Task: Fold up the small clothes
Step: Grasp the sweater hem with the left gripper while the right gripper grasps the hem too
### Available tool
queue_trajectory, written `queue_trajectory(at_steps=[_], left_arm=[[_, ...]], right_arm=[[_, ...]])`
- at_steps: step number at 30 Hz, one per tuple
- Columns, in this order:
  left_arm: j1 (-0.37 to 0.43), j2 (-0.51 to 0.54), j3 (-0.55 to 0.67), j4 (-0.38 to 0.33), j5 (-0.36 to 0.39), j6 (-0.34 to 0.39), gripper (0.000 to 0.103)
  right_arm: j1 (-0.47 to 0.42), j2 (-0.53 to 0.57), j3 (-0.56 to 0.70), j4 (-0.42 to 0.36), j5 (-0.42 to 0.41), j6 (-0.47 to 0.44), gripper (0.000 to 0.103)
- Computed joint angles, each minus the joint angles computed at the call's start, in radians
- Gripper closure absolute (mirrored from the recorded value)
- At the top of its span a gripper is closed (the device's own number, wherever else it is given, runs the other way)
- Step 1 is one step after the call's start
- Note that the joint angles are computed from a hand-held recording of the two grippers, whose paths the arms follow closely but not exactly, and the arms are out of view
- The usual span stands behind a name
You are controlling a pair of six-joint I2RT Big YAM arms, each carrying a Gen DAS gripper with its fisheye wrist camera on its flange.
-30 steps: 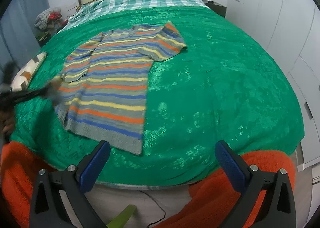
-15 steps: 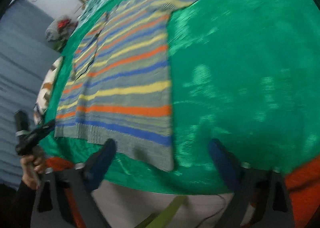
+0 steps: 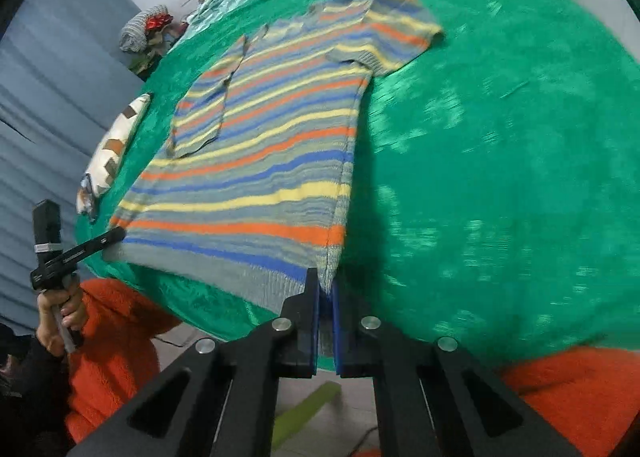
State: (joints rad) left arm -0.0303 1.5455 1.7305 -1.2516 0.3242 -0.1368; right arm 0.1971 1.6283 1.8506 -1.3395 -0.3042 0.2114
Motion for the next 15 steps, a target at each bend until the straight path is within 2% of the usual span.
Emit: queue_trajectory(at_steps=[4,7,11,15], left_arm=[[-0.053,0.02,-0.035,-0.027,-0.103,0.026,0.099],[-0.085,0.034,-0.075,0.002,-0.195,0.02,0.099],[-0.108,0.032,-0.069,0.014,-0.253,0.013,0.099],[-0.125,0.034,-0.078,0.038,-0.283,-0.01,0.099]], right_arm=[[-0.007,0.027,-0.022,-0.03,0.061,0.003,0.098],[0.013,0.059,-0.045,-0.046,0.125,0.007,0.098],[0.04,0.063,-0.025,-0.035,0.19,0.006,0.098],[0.052,0.071,-0.021,-0.041,0.215,0.016,0.098]])
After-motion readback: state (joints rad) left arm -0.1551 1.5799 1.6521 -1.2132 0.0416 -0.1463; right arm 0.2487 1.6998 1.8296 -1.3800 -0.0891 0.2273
